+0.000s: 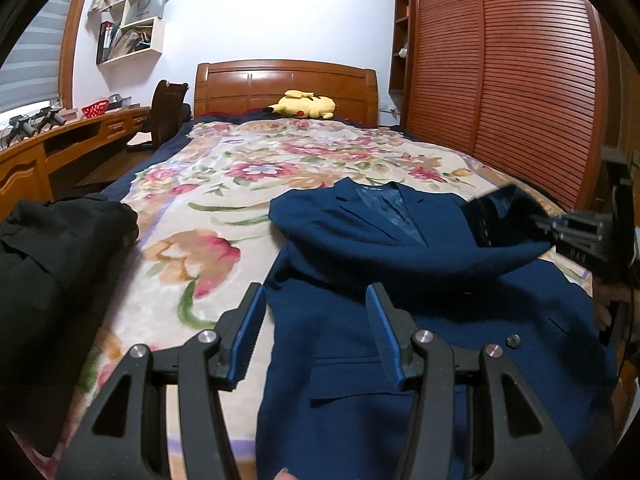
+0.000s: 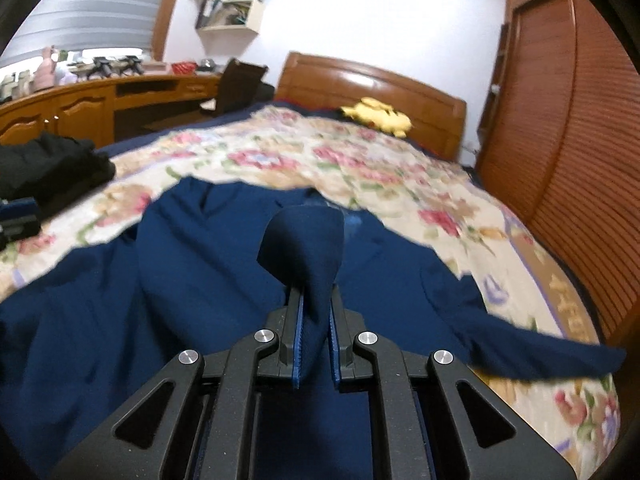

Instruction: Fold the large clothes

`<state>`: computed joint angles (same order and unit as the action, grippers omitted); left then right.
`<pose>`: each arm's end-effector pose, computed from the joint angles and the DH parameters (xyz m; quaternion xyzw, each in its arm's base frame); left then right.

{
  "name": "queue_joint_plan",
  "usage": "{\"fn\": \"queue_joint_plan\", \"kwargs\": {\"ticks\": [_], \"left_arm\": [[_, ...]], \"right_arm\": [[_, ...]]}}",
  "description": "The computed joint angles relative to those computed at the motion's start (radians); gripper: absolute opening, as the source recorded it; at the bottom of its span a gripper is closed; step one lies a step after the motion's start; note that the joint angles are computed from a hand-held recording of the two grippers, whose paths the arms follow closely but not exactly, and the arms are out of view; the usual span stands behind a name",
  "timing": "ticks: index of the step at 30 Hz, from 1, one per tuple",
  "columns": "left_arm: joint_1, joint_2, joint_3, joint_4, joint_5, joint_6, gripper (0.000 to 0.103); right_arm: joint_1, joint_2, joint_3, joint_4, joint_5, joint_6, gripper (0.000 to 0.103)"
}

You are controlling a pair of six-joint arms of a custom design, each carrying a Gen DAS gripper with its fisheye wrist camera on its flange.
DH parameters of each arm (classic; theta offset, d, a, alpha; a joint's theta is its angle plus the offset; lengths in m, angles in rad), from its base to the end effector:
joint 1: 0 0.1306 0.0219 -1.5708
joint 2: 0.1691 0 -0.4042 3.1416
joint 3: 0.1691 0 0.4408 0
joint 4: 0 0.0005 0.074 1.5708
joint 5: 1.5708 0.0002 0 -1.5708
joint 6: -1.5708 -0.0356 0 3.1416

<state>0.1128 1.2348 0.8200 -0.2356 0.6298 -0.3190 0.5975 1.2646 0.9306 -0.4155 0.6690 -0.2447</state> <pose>0.4395 0.0282 0.2892 0.2245 0.8332 -0.1806 0.4719 0.3910 0.2388 0.3169 -0.0229 0.8756 -0.1206 0.4672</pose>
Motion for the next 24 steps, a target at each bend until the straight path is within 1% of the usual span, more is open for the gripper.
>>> {"fn": "queue_joint_plan", "kwargs": {"ticks": [3, 8, 11, 13, 14, 15, 17, 19, 21, 24], "left_arm": [[-0.005, -0.005, -0.007, 0.004, 0.000, -0.001, 0.051], [-0.016, -0.012, -0.014, 0.008, -0.003, 0.000, 0.051], [-0.022, -0.011, -0.015, 0.007, -0.005, -0.001, 0.051], [-0.025, -0.013, -0.016, 0.006, -0.006, -0.002, 0.051], [-0.026, -0.014, -0.017, 0.004, -0.005, -0.003, 0.051], [-0.027, -0.014, -0.017, 0.004, -0.005, -0.004, 0.051], [-0.029, -0.016, -0.019, 0.004, -0.004, -0.005, 0.051], [-0.032, -0.017, -0.020, 0.003, -0.003, -0.007, 0.051], [-0.034, -0.016, -0.019, 0.001, -0.003, -0.009, 0.051], [-0.038, -0.015, -0.020, -0.001, -0.005, -0.013, 0.051]], "right_arm": [[0.000, -0.019, -0.031, -0.046, -0.014, -0.066, 0.008], [0.016, -0.061, -0.076, -0.098, -0.051, -0.152, 0.009], [0.036, -0.073, -0.088, -0.136, -0.057, -0.186, 0.011], [0.053, -0.083, -0.094, -0.159, -0.064, -0.211, 0.015], [0.057, -0.086, -0.096, -0.166, -0.066, -0.219, 0.022], [0.065, -0.089, -0.096, -0.190, -0.067, -0.240, 0.030], [0.074, -0.102, -0.102, -0.213, -0.071, -0.265, 0.040], [0.078, -0.117, -0.106, -0.226, -0.069, -0.276, 0.044], [0.082, -0.142, -0.112, -0.241, -0.055, -0.285, 0.052], [0.086, -0.185, -0.121, -0.259, -0.017, -0.290, 0.057]]}}
